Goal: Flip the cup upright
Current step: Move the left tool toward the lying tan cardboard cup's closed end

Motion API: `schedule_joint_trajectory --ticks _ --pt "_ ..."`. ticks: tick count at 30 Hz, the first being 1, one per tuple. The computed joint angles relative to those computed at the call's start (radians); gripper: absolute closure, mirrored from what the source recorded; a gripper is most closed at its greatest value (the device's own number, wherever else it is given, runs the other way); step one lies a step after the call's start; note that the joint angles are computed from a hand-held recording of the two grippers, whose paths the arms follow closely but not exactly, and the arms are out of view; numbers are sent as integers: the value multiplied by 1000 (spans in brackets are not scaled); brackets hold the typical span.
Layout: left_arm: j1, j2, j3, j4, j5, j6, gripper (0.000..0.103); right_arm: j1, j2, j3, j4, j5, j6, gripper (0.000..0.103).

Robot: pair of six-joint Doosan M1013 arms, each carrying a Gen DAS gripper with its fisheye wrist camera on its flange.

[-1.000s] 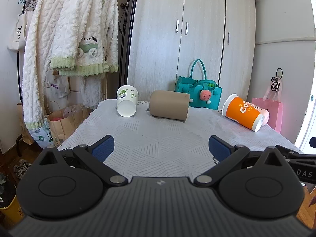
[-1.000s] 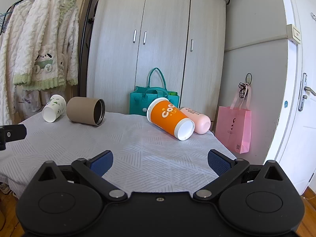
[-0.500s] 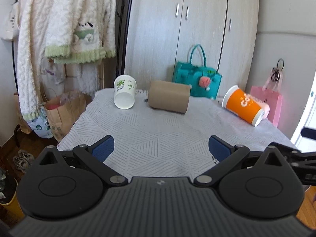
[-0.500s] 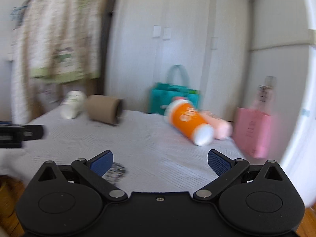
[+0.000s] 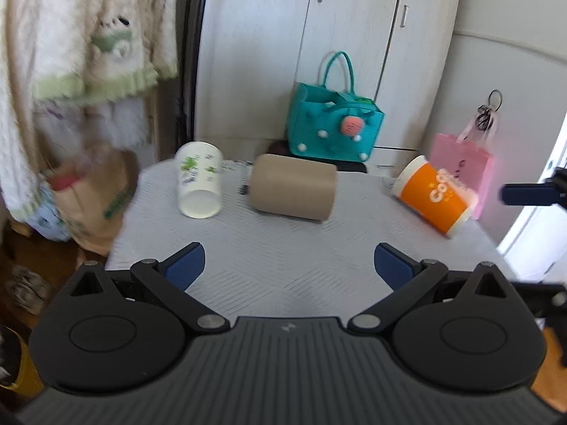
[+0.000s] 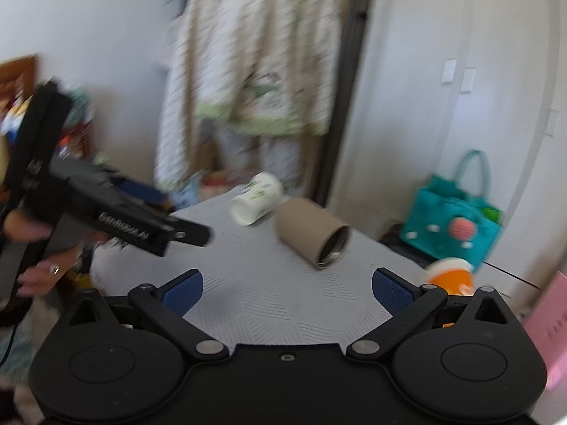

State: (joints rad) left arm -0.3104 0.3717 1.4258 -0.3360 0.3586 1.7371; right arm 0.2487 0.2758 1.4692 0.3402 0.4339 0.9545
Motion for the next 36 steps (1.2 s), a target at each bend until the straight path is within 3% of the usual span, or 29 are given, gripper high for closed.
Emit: schedule_joint_trajectory --ticks 7,15,20,29,36 --pt "3 43 -71 11 26 -4 0 -12 90 -159 -12 195 -122 1" --pt "23 112 -159 -81 63 -45 1 -14 177 -293 -50 278 -246 1" --pt "26 173 -230 -94 125 -119 3 -14 240 -376 -73 313 -254 1" --pt "34 242 -304 -140 154 -268 6 -24 395 -630 -81 570 -357 3" --pt "35 271 -332 -140 157 -330 18 -22 485 -754 -123 626 -362 3"
